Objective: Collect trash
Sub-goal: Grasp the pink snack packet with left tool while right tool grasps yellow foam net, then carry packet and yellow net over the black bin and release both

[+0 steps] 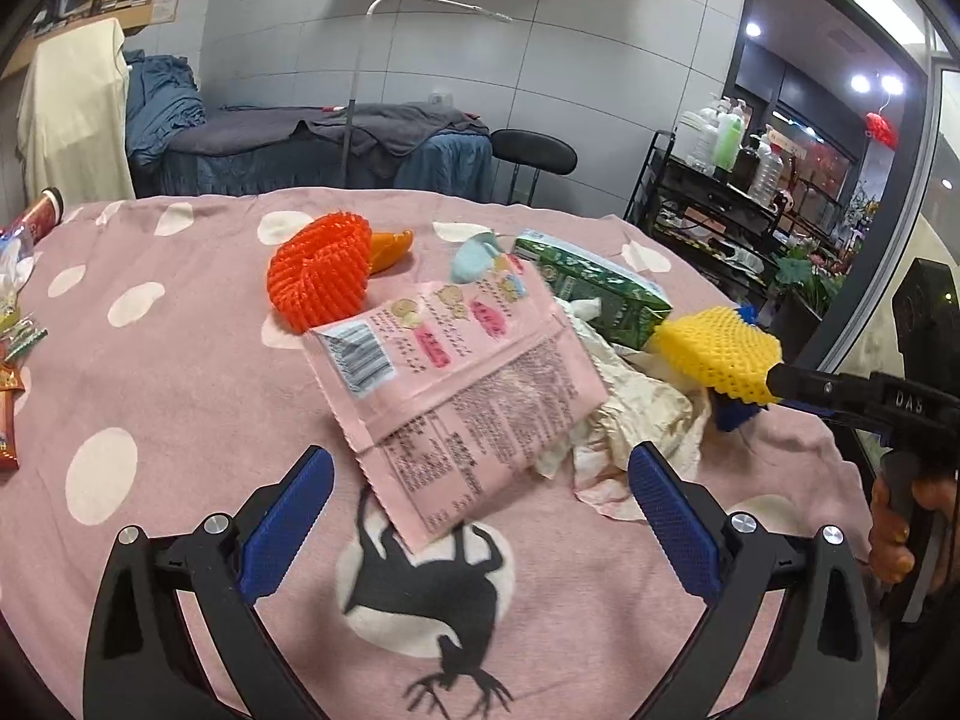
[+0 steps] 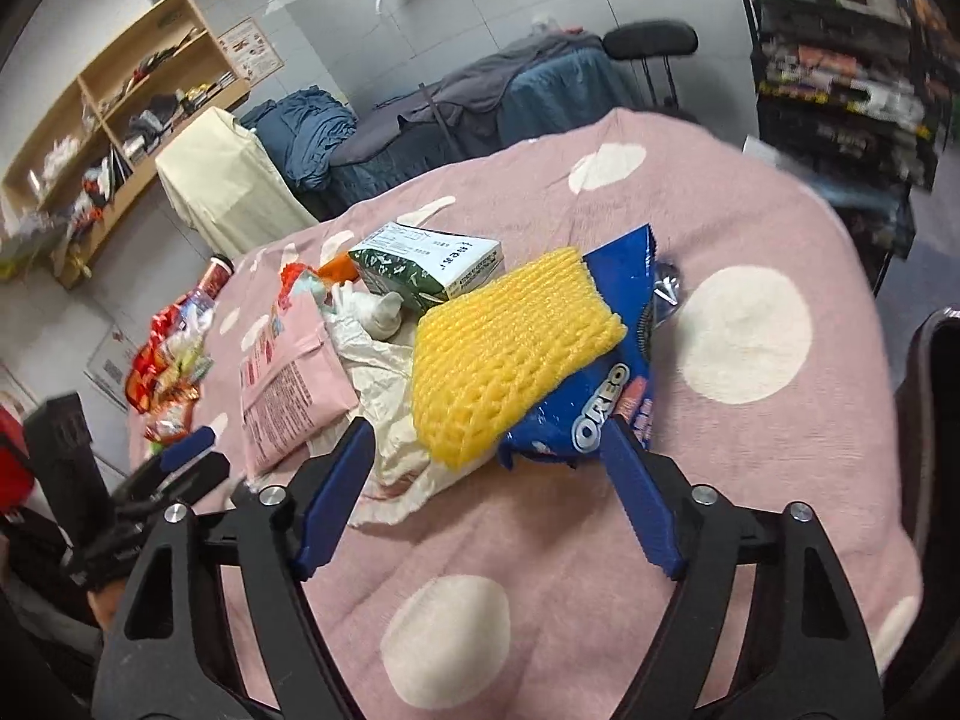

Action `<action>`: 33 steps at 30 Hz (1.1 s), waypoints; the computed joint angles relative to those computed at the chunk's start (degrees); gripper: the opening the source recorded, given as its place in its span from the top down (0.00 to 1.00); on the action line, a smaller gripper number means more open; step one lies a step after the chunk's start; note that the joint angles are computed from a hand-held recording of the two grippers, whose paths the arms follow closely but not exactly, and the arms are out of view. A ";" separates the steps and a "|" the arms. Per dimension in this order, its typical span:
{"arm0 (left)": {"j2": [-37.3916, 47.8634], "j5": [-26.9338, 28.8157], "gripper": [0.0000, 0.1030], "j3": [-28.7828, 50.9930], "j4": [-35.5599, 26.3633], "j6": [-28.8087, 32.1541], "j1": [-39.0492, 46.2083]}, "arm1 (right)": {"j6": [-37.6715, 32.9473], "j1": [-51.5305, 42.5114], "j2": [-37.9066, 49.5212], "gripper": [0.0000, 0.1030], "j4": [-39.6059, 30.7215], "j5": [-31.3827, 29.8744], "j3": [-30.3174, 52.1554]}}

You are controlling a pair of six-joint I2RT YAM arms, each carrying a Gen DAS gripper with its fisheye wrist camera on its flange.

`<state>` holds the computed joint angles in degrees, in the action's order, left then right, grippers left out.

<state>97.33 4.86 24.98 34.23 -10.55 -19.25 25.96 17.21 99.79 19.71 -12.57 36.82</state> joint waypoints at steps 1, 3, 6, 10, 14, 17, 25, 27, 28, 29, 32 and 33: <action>1.12 1.38 0.05 0.72 0.17 0.46 1.44 | 0.80 -0.63 1.32 0.27 0.06 -1.20 1.07; 2.69 5.34 0.05 2.28 -0.50 0.67 4.62 | 2.22 -1.37 3.36 0.36 0.18 -2.91 2.82; 6.10 14.46 0.05 5.79 -1.88 0.53 10.06 | 2.79 -2.08 5.29 0.58 0.62 -5.44 4.66; 10.70 21.21 0.05 11.05 -5.15 1.12 13.17 | 2.55 -1.31 5.37 0.80 2.90 -4.83 4.31; 14.47 27.38 0.09 14.67 -6.35 -1.14 15.28 | 1.39 -1.01 3.88 0.86 3.91 -4.14 3.38; 15.04 31.70 0.22 13.88 -3.73 -4.09 16.62 | 0.20 -0.39 1.84 0.86 4.20 -2.30 2.33; 10.45 31.37 0.66 9.26 -0.45 -5.51 14.18 | -2.00 1.84 -2.87 0.86 4.42 0.89 -0.39; 7.43 29.45 0.73 6.40 1.52 -6.17 12.75 | -2.01 1.96 -4.21 0.86 4.82 1.04 -1.55; 5.53 28.42 0.76 4.64 2.81 -6.35 11.90 | -1.97 2.18 -4.87 0.86 5.18 1.34 -2.26; 4.14 27.10 0.77 3.55 3.49 -6.48 11.05 | -2.09 2.37 -5.95 0.86 5.42 1.75 -3.20; -1.30 21.99 0.83 -0.41 4.69 -6.28 7.92 | -2.42 2.95 -9.14 0.86 5.83 3.00 -5.81; -3.01 20.24 0.85 -1.66 5.10 -6.58 6.77 | -2.48 3.17 -10.08 0.86 6.03 3.47 -6.61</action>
